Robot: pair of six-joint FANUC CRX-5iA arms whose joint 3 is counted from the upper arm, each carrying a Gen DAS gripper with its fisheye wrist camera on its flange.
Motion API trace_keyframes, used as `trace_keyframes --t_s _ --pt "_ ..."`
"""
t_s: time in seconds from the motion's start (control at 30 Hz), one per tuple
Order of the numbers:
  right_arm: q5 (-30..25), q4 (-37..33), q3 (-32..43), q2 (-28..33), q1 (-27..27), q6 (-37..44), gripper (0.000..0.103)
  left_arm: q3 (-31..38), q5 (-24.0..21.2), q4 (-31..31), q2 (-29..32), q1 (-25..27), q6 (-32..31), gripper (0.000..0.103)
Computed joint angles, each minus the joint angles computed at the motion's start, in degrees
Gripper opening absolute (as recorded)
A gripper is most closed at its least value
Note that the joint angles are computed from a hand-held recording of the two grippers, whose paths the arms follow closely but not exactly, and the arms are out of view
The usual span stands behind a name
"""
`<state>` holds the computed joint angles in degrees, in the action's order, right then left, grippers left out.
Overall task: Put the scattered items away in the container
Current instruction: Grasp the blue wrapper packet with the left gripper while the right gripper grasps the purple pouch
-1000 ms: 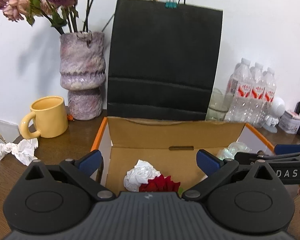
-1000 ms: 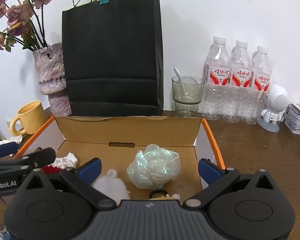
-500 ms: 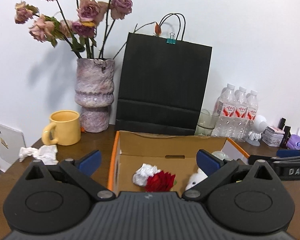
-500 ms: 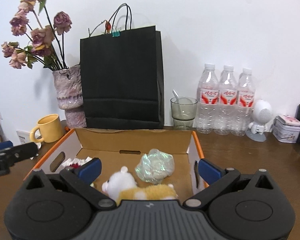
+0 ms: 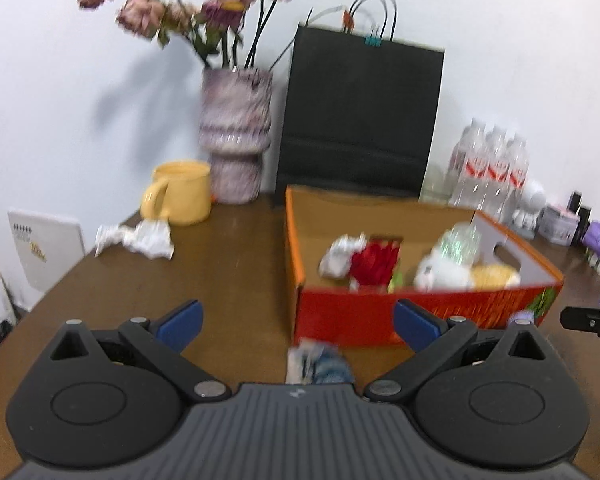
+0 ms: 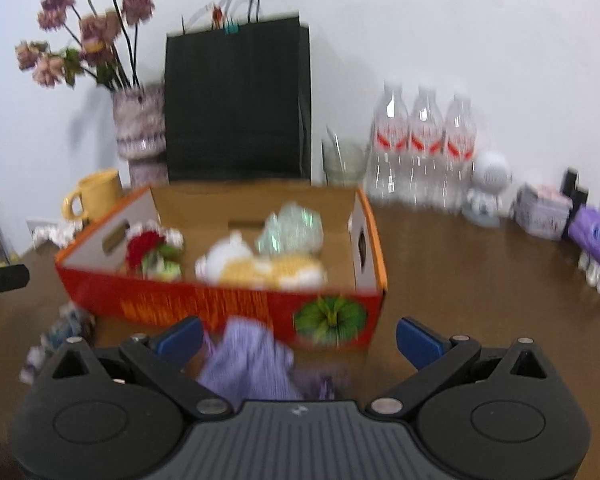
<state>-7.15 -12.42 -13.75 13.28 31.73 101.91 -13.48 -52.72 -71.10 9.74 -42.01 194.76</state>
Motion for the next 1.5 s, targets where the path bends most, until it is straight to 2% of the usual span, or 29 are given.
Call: trace_keyframes --t_s 0.07,0.2,0.27,0.3,0.4,0.57,0.7,0.77,0.8,0.83,0.87,0.9,0.93,1.0,1.03,1.27,1.5 --pt "0.5 4.4 -1.9 0.4 0.5 -4.9 0.103 -0.3 0.9 1.0 0.7 0.3 0.2 0.103" --pt "1.1 9.1 -4.2 1.2 1.0 -9.8 0.103 -0.4 2.5 2.7 1.8 1.1 -1.1 0.103" --pt "3.3 16.9 -6.6 1.4 1.3 -17.5 0.103 -0.3 2.6 2.9 2.2 1.1 -1.5 0.103" --pt "3.4 17.0 -6.7 1.5 1.4 -17.6 0.103 -0.2 2.7 3.0 2.3 1.2 -1.8 0.103" --pt "0.2 7.0 -3.3 1.8 1.1 -7.8 0.102 0.2 3.6 3.7 2.9 1.8 -3.2 0.103" --pt "-3.8 0.0 0.0 2.9 0.3 -0.6 0.093 2.1 5.8 6.2 4.7 4.3 -8.4 0.103" --pt "-7.6 -8.5 3.2 3.6 -1.3 7.9 0.085 3.4 7.8 10.1 6.5 6.9 -13.1 0.098" --pt "-9.2 -10.6 4.2 3.8 -1.8 10.1 0.068 4.0 7.4 11.4 7.3 7.3 -14.1 0.093" --pt "-10.1 -11.8 4.7 3.9 -2.1 11.5 0.057 4.1 6.9 10.8 7.5 6.9 -13.8 0.084" --pt "-10.9 -13.2 5.1 3.9 -2.4 13.0 0.052 4.0 6.8 10.3 7.4 6.7 -13.4 0.08" --pt "-11.2 -14.1 5.1 3.7 -2.5 14.1 0.04 3.6 6.9 9.7 7.2 6.4 -12.7 0.067" --pt "-11.2 -14.8 5.1 3.6 -2.7 15.1 0.024 3.3 7.2 9.0 6.9 6.2 -12.0 0.046" --pt "-12.0 -17.3 5.6 3.4 -3.3 17.7 0.017 2.9 7.6 8.6 6.5 6.1 -11.5 0.041" --pt "-12.5 -21.2 6.0 2.9 -4.3 21.5 0.013 1.8 8.7 7.7 5.6 5.9 -9.4 0.029" --pt "-12.4 -22.5 5.9 2.6 -4.6 22.9 0.012 1.4 8.7 7.3 5.3 5.7 -8.4 0.028" --pt "-13.1 -30.0 6.2 1.4 -6.7 30.0 0.009 -0.1 5.6 1.4 3.7 1.7 -1.9 0.025" --pt "-14.8 -42.1 5.9 -1.1 -10.1 42.0 0.009 -0.8 3.4 -2.1 2.5 -1.7 1.9 0.025"
